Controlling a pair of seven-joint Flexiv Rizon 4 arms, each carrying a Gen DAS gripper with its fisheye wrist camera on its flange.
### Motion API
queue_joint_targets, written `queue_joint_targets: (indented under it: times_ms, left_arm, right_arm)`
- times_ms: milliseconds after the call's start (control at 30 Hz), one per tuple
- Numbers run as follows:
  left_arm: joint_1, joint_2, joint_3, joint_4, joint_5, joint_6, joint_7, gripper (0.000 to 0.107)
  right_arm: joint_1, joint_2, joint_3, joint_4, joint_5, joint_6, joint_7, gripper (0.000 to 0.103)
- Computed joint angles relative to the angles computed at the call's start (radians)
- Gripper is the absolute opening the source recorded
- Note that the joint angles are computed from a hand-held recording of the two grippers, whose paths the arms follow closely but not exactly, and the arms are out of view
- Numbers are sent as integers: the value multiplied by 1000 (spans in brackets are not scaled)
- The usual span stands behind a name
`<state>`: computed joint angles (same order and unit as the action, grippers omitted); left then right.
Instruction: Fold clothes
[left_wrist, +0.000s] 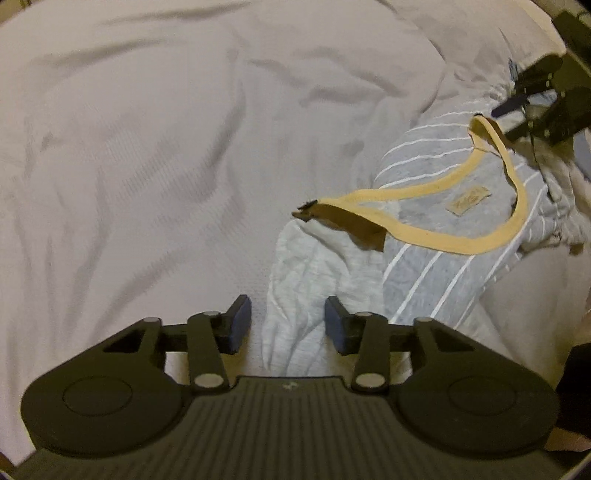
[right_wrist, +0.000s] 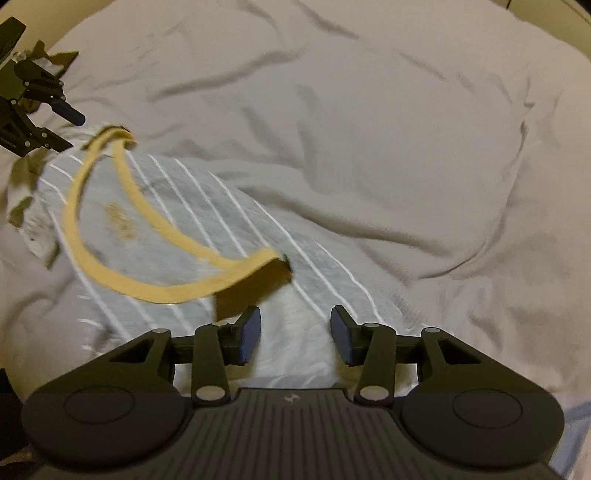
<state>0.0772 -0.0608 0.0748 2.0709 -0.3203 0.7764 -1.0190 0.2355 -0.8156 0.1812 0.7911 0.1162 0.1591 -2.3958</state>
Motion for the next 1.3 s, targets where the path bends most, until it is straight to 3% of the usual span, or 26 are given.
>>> queue_joint_targets:
  times_ms: [33,67,100,133,167,267,400,500,700,867,967,1133,1300]
  left_arm:
    - [0,2,0,5,-15,-3,-1,12]
    - [-1,9,-1,13,-33,-4,6,2]
    - [-5,24,-1,22,-27,8,10,0]
    - [-10,40,-1,30,-19,19,15,0]
    - [-17,63,0,44,-15,47,3,0]
    - [-34,133,4,79,16,129,-63,0]
    - [-53,233,10,105,51,201,-68,0]
    - [-71,312,20,128,56,255,-56,0]
    - [-149,514,66,206,11,323,35,0]
    - [-186,704,84,215,10,296,86,0]
    - [-178,775,82,145,30,229,99,0]
    - [-200,749,52,-8,23,252,126,0]
    - [-218,641,40,-143,8,321,155,0]
  right_arm:
    - [-2,-26,2,-43,-1,-43,-6,45]
    - [-5,-51,7,-91,3,-95,-10,46]
    - [-7,-72,10,-132,9,-141,-13,44]
    - [-11,-81,12,-156,19,-168,-14,30]
    - [-17,-80,13,-161,30,-172,-13,1]
    - [-45,-41,21,-130,77,-139,-6,1]
    - [-92,94,41,38,144,-4,-47,1]
    - [-127,217,50,187,197,138,-66,1]
    - [-149,540,47,582,272,547,-68,1]
    - [-111,828,30,886,252,845,57,1]
    - [-98,975,31,990,203,945,150,0]
    - [-97,1127,15,1006,123,1010,288,0]
    - [-22,1106,-54,898,57,1032,304,0]
